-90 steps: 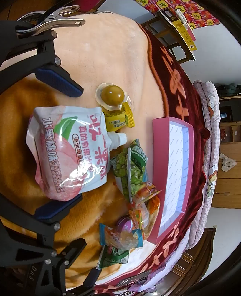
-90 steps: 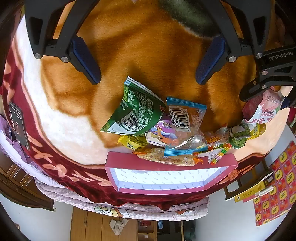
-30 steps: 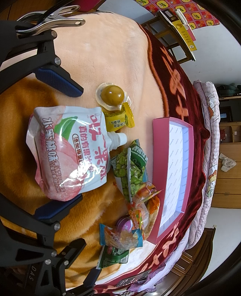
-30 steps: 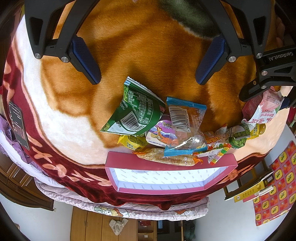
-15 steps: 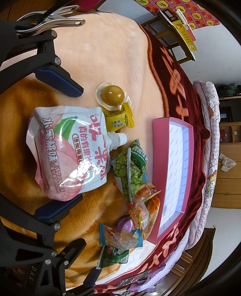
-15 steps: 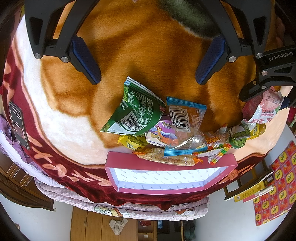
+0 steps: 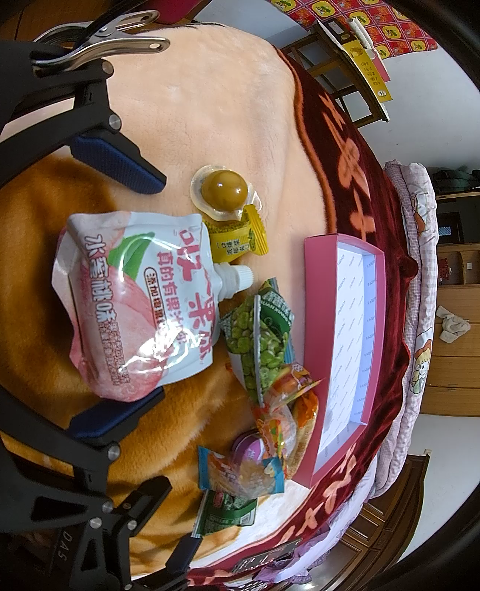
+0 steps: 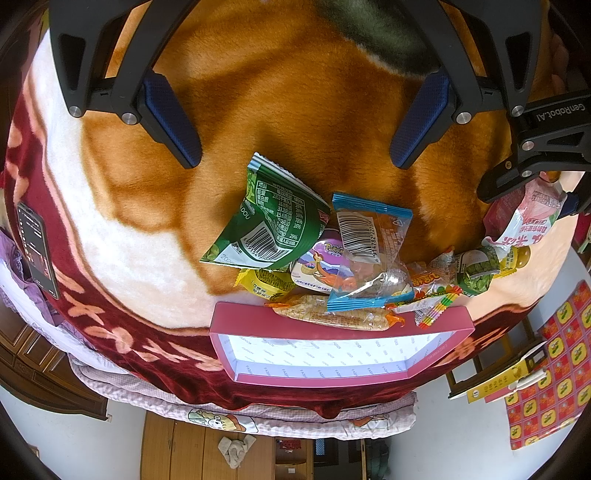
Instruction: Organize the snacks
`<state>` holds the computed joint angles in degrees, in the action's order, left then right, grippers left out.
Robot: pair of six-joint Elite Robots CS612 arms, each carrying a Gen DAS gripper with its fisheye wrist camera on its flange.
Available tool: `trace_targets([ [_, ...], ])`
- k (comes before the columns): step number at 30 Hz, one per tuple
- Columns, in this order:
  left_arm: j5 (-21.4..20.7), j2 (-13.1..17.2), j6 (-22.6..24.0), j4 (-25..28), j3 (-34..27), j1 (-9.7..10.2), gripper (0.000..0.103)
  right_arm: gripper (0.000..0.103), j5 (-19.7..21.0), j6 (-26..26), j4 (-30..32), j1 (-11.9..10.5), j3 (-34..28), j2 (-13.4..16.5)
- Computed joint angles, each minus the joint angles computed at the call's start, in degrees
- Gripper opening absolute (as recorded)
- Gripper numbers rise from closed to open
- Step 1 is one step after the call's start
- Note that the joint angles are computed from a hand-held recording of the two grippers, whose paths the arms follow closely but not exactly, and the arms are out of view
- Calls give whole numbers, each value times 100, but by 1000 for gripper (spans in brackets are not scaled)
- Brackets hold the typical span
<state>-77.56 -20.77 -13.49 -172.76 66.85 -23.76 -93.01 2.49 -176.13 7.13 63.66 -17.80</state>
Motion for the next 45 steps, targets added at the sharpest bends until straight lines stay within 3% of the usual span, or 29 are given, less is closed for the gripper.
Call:
trace_targets([
  [15,-189,-81,173,40,72,25,102,102,352,-238,122,-71,154,-118],
  [22,-540,-209,340,-79,288,81,97,101,672,-284,130,-120,329,-230],
  [30,-765,-416,381,-323,562,158,95,100,738,-464,-6,-123,474,-344],
  [38,-725,-526,487,-505,700,142,95,100,746,-540,29,-161,393,-347],
  [45,-671,-435,417,-189,506,120,94,100,917,-393,279,-237,139,-251],
])
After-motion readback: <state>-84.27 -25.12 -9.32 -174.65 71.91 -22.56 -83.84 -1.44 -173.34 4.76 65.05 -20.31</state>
